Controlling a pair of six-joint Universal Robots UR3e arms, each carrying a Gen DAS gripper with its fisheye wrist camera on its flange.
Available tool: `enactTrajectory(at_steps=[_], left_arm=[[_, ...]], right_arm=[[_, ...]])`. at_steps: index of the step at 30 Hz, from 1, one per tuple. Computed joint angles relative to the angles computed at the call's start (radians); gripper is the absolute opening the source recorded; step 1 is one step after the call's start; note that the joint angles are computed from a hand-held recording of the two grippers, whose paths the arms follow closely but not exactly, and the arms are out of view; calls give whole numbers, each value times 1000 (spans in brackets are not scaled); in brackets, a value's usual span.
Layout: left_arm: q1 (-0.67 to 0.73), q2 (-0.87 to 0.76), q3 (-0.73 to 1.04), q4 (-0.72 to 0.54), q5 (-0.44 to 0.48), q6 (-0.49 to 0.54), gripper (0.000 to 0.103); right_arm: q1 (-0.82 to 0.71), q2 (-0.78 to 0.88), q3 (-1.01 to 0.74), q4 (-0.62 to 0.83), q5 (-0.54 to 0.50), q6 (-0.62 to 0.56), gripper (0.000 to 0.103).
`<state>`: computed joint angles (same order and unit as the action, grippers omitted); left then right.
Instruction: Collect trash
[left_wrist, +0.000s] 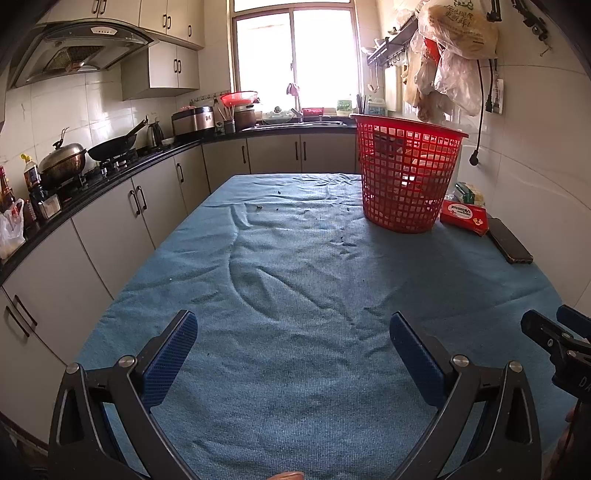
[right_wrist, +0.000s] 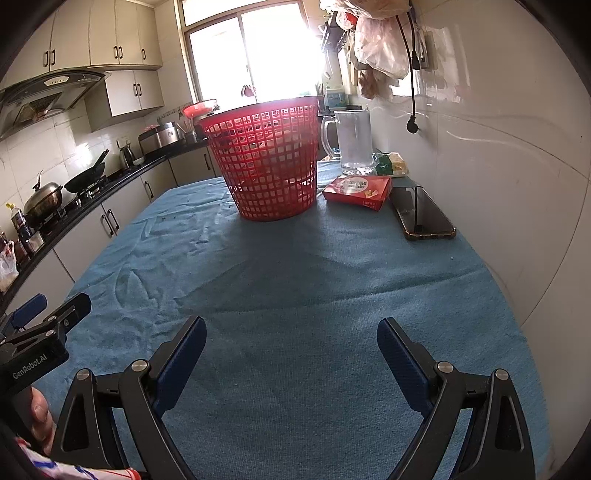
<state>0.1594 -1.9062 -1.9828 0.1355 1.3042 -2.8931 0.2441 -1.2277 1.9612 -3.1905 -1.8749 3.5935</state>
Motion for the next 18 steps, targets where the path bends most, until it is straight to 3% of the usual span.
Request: enactTrajectory(at_steps=[18], left_arm=[[6,-10,8,-13,-8,1,103]], right_arm=[[-3,0,-7,11,13,3,96]])
